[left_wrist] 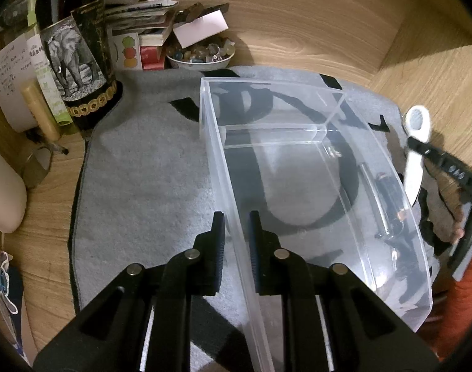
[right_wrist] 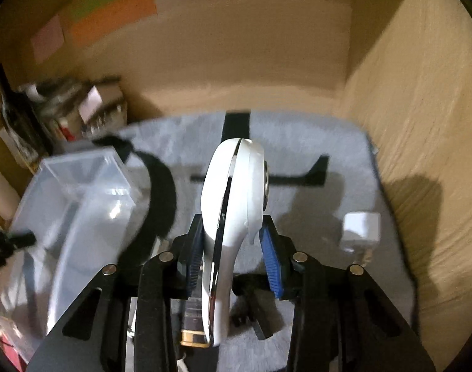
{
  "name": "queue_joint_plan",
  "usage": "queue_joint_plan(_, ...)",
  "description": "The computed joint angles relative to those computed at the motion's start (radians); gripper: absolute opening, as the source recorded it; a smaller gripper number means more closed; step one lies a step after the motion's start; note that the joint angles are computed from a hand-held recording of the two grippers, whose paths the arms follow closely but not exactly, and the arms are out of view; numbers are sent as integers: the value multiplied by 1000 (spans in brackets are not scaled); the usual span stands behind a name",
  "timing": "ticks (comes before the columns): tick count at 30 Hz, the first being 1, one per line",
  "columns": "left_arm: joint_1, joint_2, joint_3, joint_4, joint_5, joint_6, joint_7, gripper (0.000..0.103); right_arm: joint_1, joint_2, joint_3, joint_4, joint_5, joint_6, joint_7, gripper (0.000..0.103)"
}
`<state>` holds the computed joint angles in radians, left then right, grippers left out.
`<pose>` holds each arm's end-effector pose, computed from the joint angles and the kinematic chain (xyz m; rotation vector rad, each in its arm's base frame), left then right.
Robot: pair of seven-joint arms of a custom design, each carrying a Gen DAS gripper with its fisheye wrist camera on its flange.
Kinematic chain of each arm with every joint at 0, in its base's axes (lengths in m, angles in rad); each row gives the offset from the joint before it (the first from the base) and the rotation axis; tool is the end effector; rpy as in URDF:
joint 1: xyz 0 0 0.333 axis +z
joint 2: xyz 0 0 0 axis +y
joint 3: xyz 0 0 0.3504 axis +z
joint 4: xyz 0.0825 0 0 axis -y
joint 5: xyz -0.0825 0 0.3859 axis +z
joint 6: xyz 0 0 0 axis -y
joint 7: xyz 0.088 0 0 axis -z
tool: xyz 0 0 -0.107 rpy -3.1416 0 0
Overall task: Organize rigid objects
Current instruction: 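Carry the white device into the clear box and release it with the right gripper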
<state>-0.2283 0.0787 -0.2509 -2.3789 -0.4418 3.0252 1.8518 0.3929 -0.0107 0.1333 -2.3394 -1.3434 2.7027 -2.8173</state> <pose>0.4978 -0.2210 0.3821 -1.6469 2.3033 -0.8005 0.4316 0.2893 0.3921 -1.5513 1.9120 -0.7301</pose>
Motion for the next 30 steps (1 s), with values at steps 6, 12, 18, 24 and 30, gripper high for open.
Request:
queue_joint_plan(6, 0, -2, -4, -4, -22, 9, 30, 16, 22, -75, 39, 7, -53, -87, 42, 32)
queue_joint_plan(12, 6, -1, -12, -1, -59, 5, 61, 16, 56, -70, 74, 75, -86, -129, -2, 32)
queue_joint_plan(18, -2, -6, -5, -8, -46, 11, 63, 16, 94, 20, 73, 190, -109, -85, -62, 32)
queue_joint_plan(24, 7, -2, -21, -5, -98, 19, 108, 16, 128, 129, 42, 266, -10, -16, -187, 32)
queue_joint_plan(30, 4, -1, -22, -4, -126, 21, 134, 16, 147, 237, 15, 331, 233, 61, -442, 32)
